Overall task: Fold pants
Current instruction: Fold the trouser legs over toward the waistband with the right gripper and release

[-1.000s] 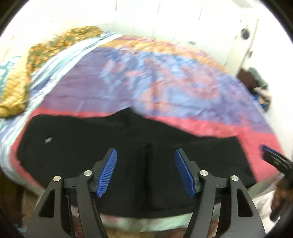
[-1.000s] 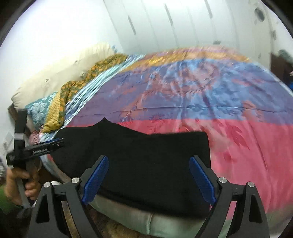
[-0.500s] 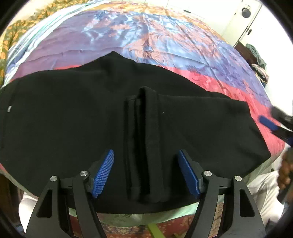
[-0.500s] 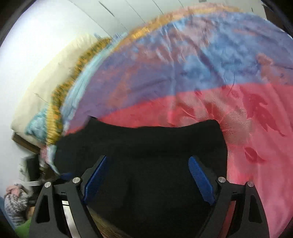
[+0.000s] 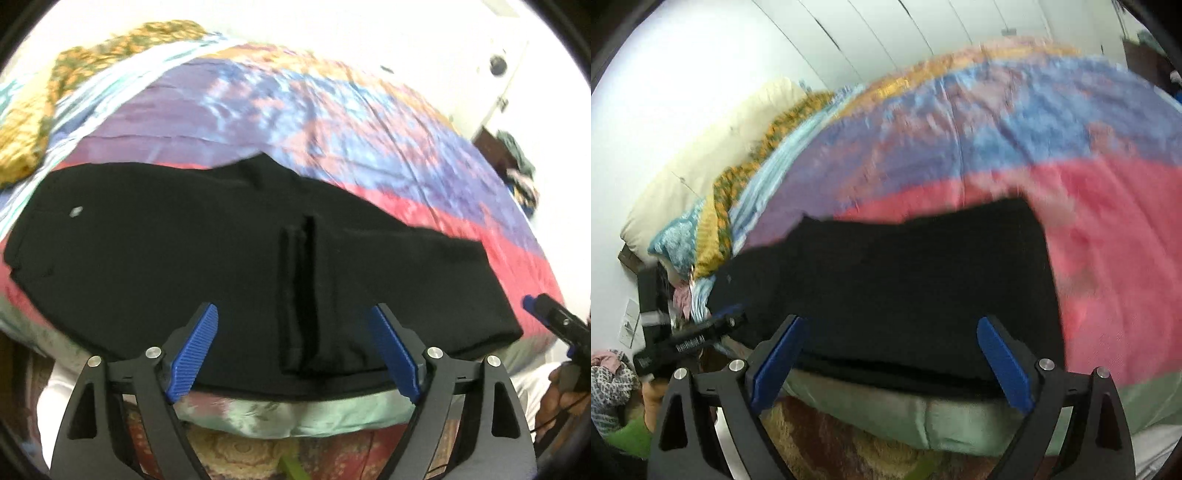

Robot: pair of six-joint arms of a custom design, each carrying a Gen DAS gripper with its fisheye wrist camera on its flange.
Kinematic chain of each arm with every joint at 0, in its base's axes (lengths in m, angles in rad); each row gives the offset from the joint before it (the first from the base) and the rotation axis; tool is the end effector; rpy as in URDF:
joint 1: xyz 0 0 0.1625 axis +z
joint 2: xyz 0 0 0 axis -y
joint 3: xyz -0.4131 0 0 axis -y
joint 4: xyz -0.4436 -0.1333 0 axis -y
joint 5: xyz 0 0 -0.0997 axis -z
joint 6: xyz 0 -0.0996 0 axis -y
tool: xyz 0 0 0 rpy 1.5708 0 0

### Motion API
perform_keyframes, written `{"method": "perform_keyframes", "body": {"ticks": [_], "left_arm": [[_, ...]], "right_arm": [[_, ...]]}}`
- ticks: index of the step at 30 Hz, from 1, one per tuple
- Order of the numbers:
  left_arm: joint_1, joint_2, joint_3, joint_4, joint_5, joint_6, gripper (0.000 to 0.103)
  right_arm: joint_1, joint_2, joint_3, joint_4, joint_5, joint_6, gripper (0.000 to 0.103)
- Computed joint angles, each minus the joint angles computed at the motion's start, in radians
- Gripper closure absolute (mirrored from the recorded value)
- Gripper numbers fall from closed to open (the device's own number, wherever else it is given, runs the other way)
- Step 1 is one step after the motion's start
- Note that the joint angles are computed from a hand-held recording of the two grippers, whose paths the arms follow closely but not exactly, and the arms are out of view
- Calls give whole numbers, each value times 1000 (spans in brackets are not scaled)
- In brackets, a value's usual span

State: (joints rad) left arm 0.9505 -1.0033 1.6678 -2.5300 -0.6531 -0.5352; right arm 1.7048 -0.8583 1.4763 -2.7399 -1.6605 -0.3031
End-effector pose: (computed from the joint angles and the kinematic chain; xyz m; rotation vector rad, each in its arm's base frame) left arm -0.2249 -0.6802 0.2083 -0.0725 2.3651 -0.9301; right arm 0.2259 -0.7450 0.1858 0.5927 -2.8385 0.8059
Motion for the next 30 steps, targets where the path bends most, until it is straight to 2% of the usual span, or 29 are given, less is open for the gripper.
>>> {"method": "perform_keyframes", "body": {"ticks": [2, 3, 4, 6, 8, 12, 14, 17, 21, 23, 27, 30], "left_arm": [[-2, -15, 24, -18, 29, -31, 17], [-2, -18, 29, -16, 44, -45, 17], [-1, -20, 33, -11, 58, -57, 17], [-1, -26, 41, 13, 97, -83, 17], [2, -26, 47, 27, 137, -105, 14], [20, -14, 50, 27, 222, -127, 12], [36, -6, 41, 51, 241, -140, 12], [60, 7, 30, 64, 237, -124, 11], [71, 31, 16, 69, 229, -62, 1], [78, 35, 11, 83, 214, -65, 0], [89, 17, 27, 24, 158, -57, 0], [87, 18, 27, 39, 160, -45, 1]], "right_arm": [[15, -6, 26, -93, -46, -25, 4], [28, -5, 43, -148, -108, -35, 0], [45, 7, 54, -214, -205, -55, 0], [68, 33, 64, -313, -328, -102, 0], [72, 33, 99, -383, -373, -135, 0], [70, 33, 128, -423, -423, -155, 0], [68, 43, 123, -439, -449, -179, 0], [70, 70, 107, -491, -468, -236, 0], [64, 69, 108, -458, -460, -234, 0], [61, 69, 109, -430, -459, -233, 0], [60, 71, 111, -426, -452, -235, 0], [58, 70, 112, -417, -449, -231, 0]]}}
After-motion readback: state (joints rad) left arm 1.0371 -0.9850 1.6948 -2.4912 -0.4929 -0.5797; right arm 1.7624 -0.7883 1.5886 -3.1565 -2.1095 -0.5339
